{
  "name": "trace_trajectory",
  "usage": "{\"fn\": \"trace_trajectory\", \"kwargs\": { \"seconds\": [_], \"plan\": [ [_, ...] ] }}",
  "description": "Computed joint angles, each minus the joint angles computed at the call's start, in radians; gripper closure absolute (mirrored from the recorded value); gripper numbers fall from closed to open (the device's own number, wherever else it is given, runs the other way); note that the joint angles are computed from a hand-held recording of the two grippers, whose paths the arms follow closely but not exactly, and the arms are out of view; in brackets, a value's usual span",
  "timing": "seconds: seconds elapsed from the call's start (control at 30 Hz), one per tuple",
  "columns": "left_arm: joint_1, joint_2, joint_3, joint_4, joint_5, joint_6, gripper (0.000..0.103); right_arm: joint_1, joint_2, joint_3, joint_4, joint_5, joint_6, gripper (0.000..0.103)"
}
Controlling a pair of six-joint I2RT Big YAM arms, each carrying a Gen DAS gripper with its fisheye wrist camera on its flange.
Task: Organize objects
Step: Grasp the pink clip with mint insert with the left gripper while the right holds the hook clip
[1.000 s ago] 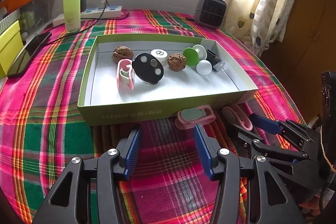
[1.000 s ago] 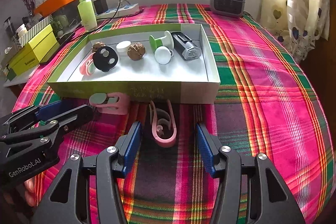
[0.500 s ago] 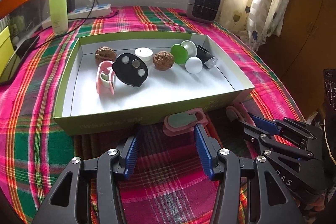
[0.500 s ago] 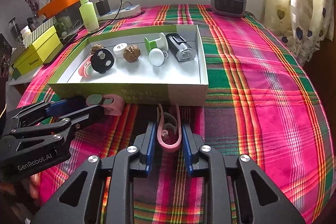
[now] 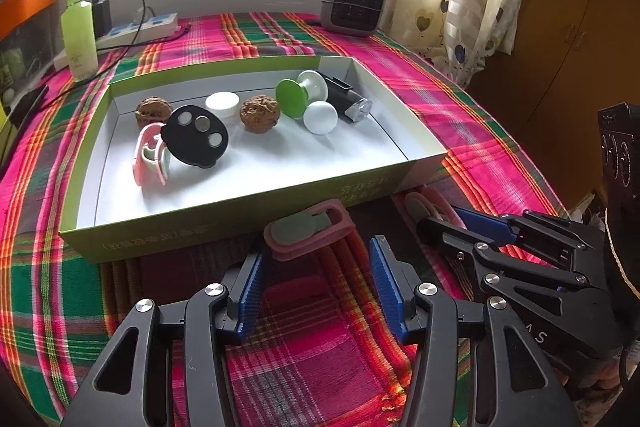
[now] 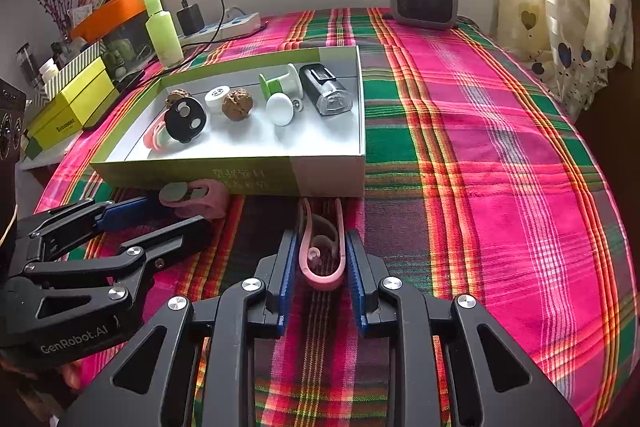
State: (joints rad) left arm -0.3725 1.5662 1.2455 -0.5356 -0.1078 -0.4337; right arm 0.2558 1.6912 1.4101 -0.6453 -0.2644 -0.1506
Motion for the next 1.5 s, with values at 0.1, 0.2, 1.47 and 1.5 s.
{"fn": "trace_trajectory", "kwargs": {
  "seconds": [0.1, 0.2, 1.47, 1.5],
  "plan": [
    [-0.011, 0.003, 0.003, -0.003, 0.009, 0.002, 0.054, -0.008, -0.001, -0.001, -0.001, -0.003, 0.0, 0.078],
    [-0.022, 0.003, 0.004, 0.0, 0.024, 0.008, 0.054, -0.016, -0.003, -0.003, -0.001, -0.006, -0.003, 0.078],
    [-0.052, 0.003, 0.01, 0.029, 0.087, 0.053, 0.054, -0.042, 0.0, 0.001, -0.006, -0.032, 0.003, 0.078],
    [-0.051, 0.001, 0.008, 0.031, 0.089, 0.056, 0.054, -0.042, -0.001, 0.001, -0.006, -0.033, 0.001, 0.078]
  ]
}}
